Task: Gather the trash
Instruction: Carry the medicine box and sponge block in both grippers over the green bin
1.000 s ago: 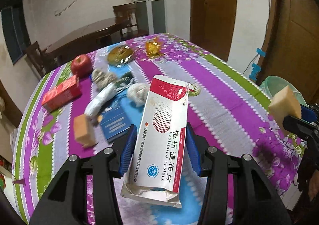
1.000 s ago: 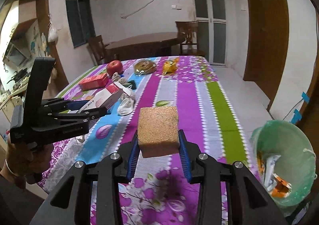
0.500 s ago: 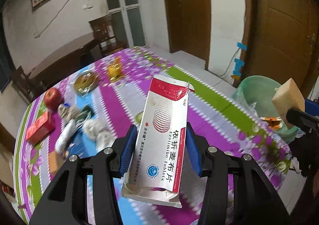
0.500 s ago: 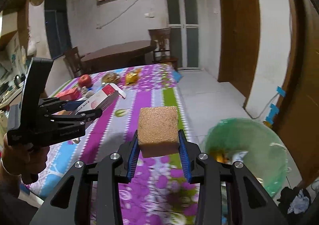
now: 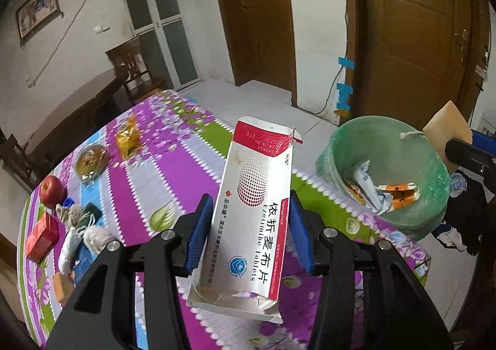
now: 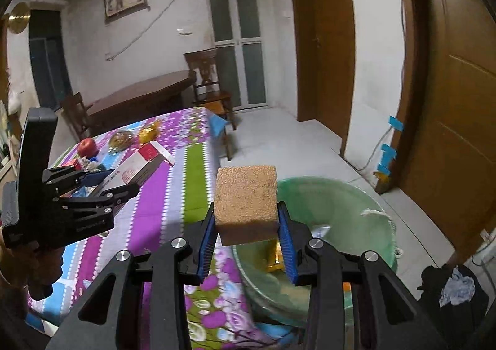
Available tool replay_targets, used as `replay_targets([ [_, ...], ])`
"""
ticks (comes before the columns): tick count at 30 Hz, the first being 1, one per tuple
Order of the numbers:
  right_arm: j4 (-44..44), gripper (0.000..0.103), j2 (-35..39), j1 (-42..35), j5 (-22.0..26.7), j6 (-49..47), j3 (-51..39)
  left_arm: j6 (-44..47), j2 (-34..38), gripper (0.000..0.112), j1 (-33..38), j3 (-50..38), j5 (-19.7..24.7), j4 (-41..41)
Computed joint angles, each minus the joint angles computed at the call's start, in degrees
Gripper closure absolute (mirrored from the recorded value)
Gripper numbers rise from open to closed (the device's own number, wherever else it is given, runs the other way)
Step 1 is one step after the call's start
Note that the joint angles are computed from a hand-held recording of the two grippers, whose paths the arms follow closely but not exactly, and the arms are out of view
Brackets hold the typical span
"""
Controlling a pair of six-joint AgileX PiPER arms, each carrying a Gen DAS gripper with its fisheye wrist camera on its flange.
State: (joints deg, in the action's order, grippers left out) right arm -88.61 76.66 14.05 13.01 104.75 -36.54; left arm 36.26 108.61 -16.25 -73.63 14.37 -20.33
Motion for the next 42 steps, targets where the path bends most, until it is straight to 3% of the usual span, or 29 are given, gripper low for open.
replay_targets([
  [11, 21.59, 0.065, -0.8, -5.9, 0.59, -23.36, -1.46, -11.56, 2.29, 0.065, -5.68, -3.63, 0.8, 12.12],
  [29, 39.13, 0.065, -0.55, -16.32, -0.26, -44.88, -2.0, -22.17, 7.58, 0.065, -12.89, -10.47, 3.16, 24.69],
  [37, 64.17, 0.065, 4.42, -21.74, -0.05, -72.78, -6.39, -20.81, 11.01, 0.064, -15.0, -15.26, 5.96, 24.73],
  [42, 78.12, 0.065, 8.25, -24.2, 1.36, -87.53, -9.5, -11.33, 14.23, 0.064, -15.46, -20.23, 10.12, 17.36],
])
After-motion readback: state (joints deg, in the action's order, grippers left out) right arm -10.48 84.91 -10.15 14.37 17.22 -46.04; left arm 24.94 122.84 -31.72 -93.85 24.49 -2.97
